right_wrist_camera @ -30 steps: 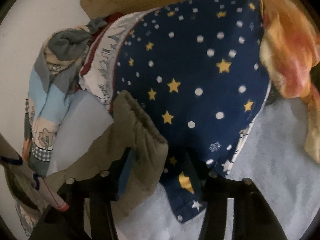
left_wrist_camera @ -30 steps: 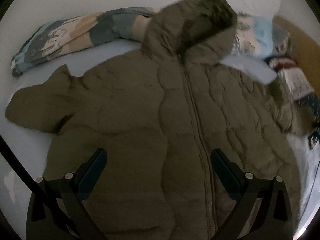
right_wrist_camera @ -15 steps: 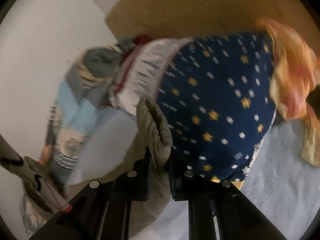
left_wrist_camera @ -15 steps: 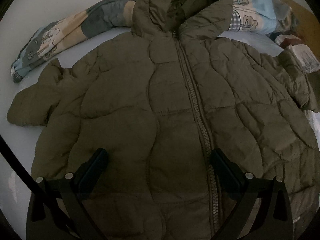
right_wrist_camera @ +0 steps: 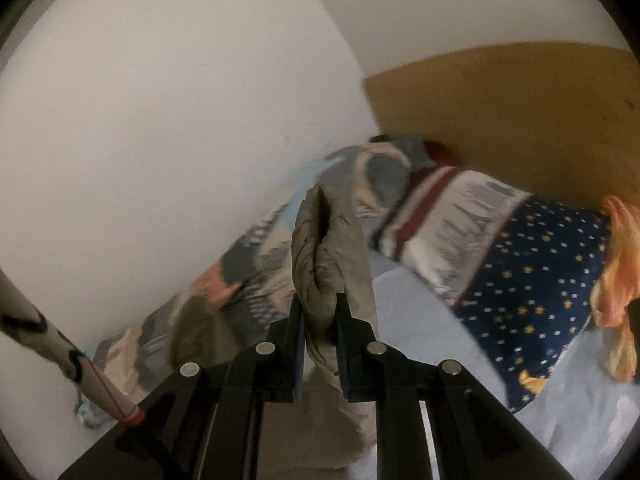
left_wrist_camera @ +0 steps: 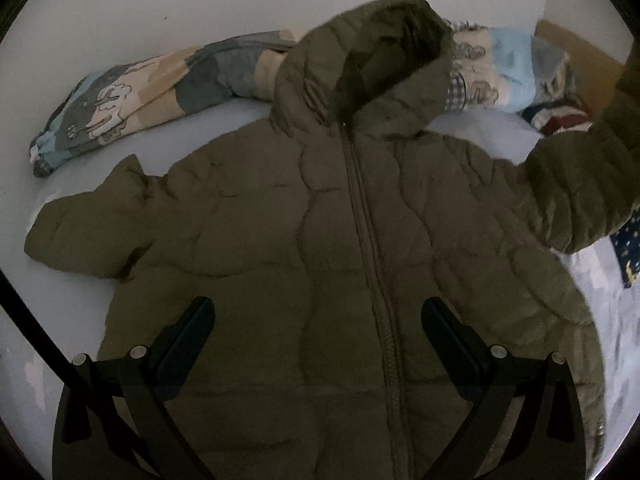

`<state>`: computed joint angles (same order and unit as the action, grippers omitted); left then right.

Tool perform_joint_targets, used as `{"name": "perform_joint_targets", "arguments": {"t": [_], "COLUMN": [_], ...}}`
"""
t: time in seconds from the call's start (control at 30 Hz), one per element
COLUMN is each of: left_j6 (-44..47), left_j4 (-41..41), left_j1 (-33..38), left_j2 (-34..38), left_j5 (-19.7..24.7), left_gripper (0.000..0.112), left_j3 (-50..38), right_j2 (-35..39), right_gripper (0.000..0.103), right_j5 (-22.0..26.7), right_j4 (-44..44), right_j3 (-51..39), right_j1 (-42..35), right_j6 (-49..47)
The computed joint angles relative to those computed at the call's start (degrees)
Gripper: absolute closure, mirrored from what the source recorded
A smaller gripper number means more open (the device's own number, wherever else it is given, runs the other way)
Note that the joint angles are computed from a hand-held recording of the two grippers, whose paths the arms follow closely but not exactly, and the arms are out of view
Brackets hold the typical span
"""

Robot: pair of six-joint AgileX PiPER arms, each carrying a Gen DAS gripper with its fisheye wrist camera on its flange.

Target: Fold large clothes

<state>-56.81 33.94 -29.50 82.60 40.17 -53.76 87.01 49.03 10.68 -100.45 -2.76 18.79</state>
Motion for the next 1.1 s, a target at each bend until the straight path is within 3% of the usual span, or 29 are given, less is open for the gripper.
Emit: {"name": "perform_joint_targets", "arguments": {"t": [0.37,0.8,1.1], "left_j6": [13.6,25.0,30.1], "left_j4": [-12.4,-19.2,-21.0], "left_j1": [12.2,24.4,30.1], "left_j2": [-10.2,-17.2,-15.4], "left_j5": [2.4,3.4,3.6], "left_gripper": [0.009,0.009,0.009], "left_j3": [0.1,1.1,2.4], "right_j2": [4.9,17.0,29.9], "right_gripper": [0.089,0.089,0.089], "right_j5": [7.5,8.2,10.1], "right_j4": [-17.0,-22.5,-22.8], "right_j3": [-11.8,-18.9,-27.1], "right_j1": [22.8,39.5,47.8], "right_j6": [15.5,24.1,26.4]}}
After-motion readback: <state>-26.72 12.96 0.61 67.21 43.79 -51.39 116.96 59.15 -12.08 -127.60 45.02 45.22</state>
